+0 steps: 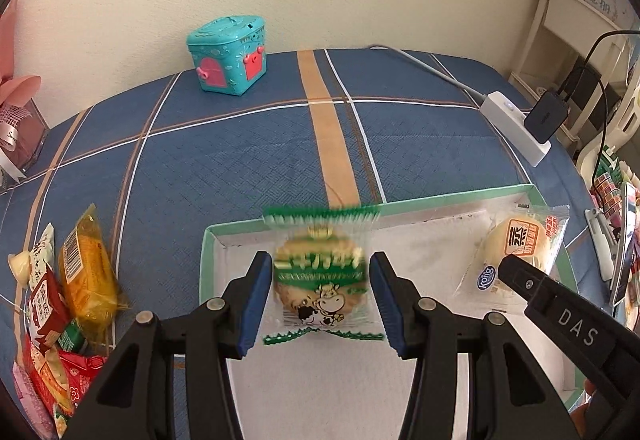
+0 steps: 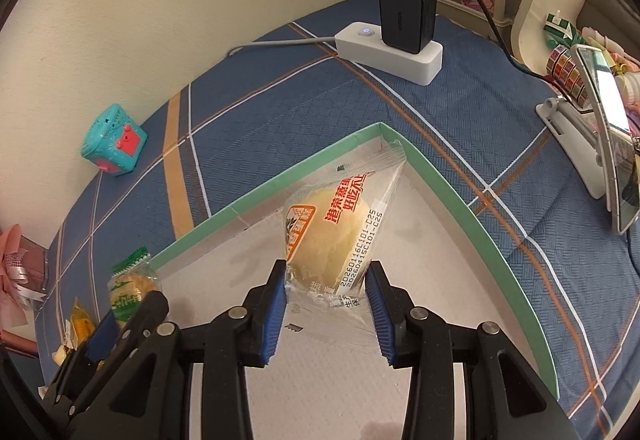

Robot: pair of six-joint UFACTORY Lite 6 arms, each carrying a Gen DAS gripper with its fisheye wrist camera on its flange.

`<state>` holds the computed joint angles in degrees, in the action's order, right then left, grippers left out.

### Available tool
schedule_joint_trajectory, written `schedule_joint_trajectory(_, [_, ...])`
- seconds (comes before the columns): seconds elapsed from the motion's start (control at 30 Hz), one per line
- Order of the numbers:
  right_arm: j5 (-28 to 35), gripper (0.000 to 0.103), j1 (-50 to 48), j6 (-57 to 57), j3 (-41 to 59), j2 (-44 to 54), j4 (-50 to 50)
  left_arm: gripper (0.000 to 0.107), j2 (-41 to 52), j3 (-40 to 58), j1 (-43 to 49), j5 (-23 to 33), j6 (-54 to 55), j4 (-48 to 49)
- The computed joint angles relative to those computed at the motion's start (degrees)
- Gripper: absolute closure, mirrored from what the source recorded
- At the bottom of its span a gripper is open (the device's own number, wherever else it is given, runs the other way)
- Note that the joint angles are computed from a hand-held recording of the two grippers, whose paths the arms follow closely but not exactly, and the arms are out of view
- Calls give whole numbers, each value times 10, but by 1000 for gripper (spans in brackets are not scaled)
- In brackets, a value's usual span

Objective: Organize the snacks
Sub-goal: 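Carry both packs to the white tray and release them inside, then withdraw both open grippers from the tray back toward the pile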

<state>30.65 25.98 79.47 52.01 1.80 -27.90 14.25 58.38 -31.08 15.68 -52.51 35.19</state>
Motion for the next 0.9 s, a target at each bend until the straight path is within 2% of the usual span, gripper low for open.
schedule_joint_trajectory(0.07, [2, 60, 0, -4, 2, 1, 3, 38, -1, 2, 0, -1, 5, -4])
schedule_joint_trajectory(0.17, [8, 59, 0, -24, 9, 6, 21, 35, -11, 1, 1, 0, 18, -14])
schedule_joint_trajectory(0.27, [25, 55, -3, -55, 17, 5, 53, 29, -15, 11, 1, 28, 27, -23])
schedule_joint_trajectory(0.3, [29, 52, -3, -61, 17, 0, 58, 28, -17, 16, 1, 46, 33, -30])
schedule_joint_trajectory(0.33, [31, 42, -2, -66, 17, -5, 61, 26, -19, 18, 3, 55, 39, -37])
schedule_joint_trajectory(0.37, [35, 37, -1, -70, 17, -11, 63, 26, -23, 20, 5, 66, 47, -47])
schedule_joint_trajectory(0.43, [47, 37, 4, -69, 19, -21, 61, 23, -30, 25, 8, 95, 63, -64])
schedule_joint_trajectory(0.57, [70, 27, 15, -76, 25, -31, 62, 16, -59, 16, 24, 126, 87, -90])
schedule_joint_trajectory(0.6, [76, 26, 20, -74, 26, -35, 58, 16, -66, 11, 27, 130, 89, -93])
schedule_joint_trajectory(0.77, [105, 5, 46, -45, 26, -53, 31, 8, -111, -28, 45, 137, 61, -77])
schedule_joint_trajectory(0.9, [121, 1, 63, -43, 32, -54, 27, 6, -139, -59, 52, 140, 68, -84])
